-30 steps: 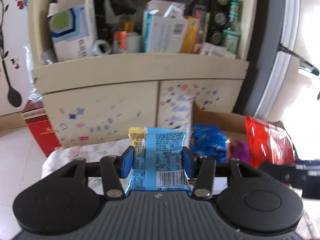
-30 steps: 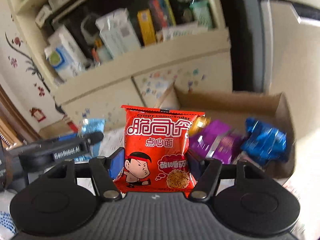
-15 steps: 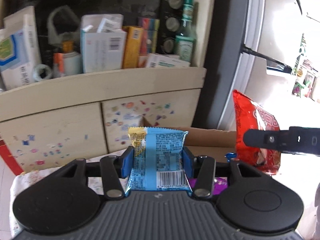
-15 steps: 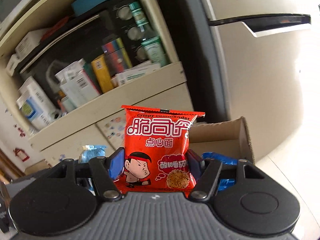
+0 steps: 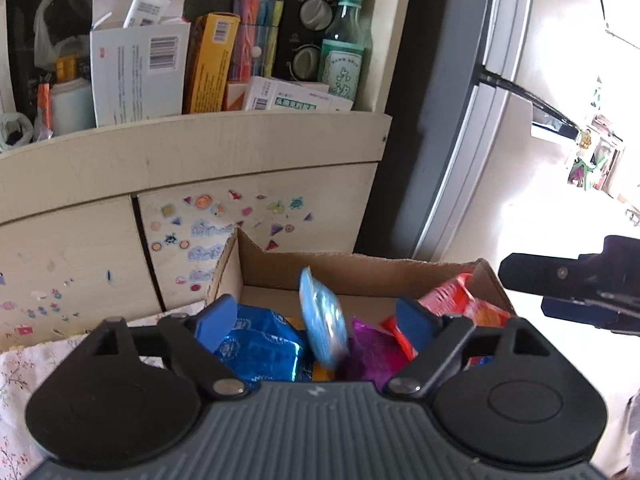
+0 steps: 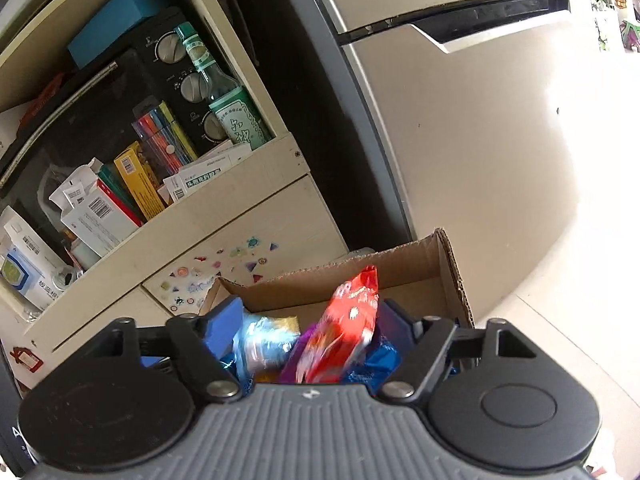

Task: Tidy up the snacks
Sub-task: 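Release the blue-and-yellow packet into the box while the right tool releases the red packet, then grasp the green Ameria packet with the left tool while the right tool grasps the yellow waffle packet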

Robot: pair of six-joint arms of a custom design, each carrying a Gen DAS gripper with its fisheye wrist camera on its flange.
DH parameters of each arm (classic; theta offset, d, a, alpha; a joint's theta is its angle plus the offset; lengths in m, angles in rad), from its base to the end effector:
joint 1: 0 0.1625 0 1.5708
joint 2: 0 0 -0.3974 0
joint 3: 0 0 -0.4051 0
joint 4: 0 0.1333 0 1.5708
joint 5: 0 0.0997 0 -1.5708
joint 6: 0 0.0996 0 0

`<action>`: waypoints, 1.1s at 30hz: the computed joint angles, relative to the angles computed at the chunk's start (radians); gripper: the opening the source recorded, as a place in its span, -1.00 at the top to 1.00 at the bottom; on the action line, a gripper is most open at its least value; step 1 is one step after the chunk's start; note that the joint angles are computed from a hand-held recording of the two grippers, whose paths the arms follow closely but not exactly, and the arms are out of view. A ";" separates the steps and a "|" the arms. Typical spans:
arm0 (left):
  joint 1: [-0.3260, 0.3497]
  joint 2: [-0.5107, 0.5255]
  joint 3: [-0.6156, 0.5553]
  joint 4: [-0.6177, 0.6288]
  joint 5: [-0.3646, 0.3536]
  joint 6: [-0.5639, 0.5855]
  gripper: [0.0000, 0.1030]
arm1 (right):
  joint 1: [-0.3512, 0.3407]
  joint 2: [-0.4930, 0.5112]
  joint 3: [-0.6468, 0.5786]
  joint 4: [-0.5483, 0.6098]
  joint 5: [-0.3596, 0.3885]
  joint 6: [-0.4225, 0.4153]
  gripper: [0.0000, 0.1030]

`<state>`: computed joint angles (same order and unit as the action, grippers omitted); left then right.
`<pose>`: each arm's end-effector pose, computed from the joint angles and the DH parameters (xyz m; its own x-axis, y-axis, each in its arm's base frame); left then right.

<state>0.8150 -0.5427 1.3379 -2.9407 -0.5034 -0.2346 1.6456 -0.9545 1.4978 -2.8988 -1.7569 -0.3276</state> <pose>-0.3427 -0.6852 0.0924 -0.7929 -0.1572 -0.5887 0.4024 0.5905 -0.6996 0.1681 -0.7056 0.2786 -0.9201 -0.1731 0.3513 -0.3685 0.6864 -0.6269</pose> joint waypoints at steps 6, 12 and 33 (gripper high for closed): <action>-0.013 -0.033 0.031 0.054 0.019 -0.062 -0.72 | 0.001 -0.008 0.002 0.021 -0.002 0.000 -0.60; -0.036 -0.097 0.111 0.156 0.049 -0.167 -0.72 | -0.002 -0.021 0.005 0.068 0.007 0.021 -0.62; -0.107 -0.427 0.455 0.836 0.046 -0.918 -0.72 | 0.007 -0.142 0.184 0.218 -0.084 -0.073 -0.68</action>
